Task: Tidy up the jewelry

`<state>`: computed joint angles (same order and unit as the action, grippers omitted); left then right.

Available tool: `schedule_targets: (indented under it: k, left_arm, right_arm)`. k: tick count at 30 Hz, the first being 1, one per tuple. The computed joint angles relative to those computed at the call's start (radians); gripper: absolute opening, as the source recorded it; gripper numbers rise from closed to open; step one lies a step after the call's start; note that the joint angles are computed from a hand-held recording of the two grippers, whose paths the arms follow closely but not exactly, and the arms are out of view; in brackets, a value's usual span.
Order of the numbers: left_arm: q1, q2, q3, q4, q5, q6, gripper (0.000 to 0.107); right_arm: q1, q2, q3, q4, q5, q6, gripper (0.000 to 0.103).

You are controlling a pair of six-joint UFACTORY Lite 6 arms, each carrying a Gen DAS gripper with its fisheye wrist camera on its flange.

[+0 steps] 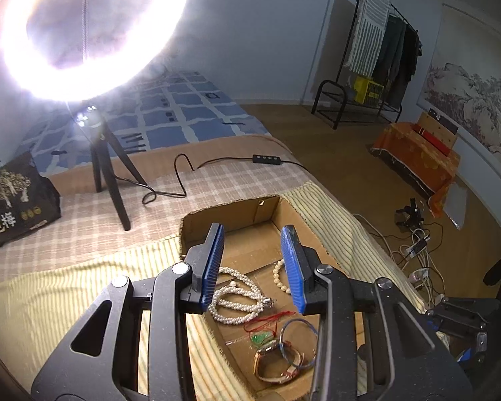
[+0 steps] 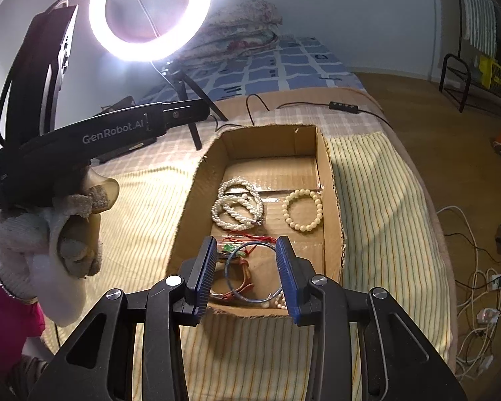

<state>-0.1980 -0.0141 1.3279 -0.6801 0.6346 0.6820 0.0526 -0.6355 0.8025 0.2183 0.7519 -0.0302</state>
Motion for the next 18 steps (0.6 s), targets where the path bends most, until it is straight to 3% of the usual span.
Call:
schedule_targets:
  k: [7, 14, 18]
  left_arm:
    - [0.077, -0.138, -0.037, -0.017, 0.082, 0.023, 0.035]
    - [0.162, -0.274, -0.072, -0.03, 0.163, 0.056, 0.035]
    - [0.234, -0.353, -0.085, -0.054, 0.23, 0.085, 0.035]
  right_arm:
    - [0.129, -0.054, 0.058, -0.172, 0.063, 0.213, 0.035]
    - [0.371, -0.09, 0.141, -0.459, 0.191, 0.535, 0.035]
    - [0.551, -0.108, 0.18, -0.629, 0.288, 0.739, 0.049]
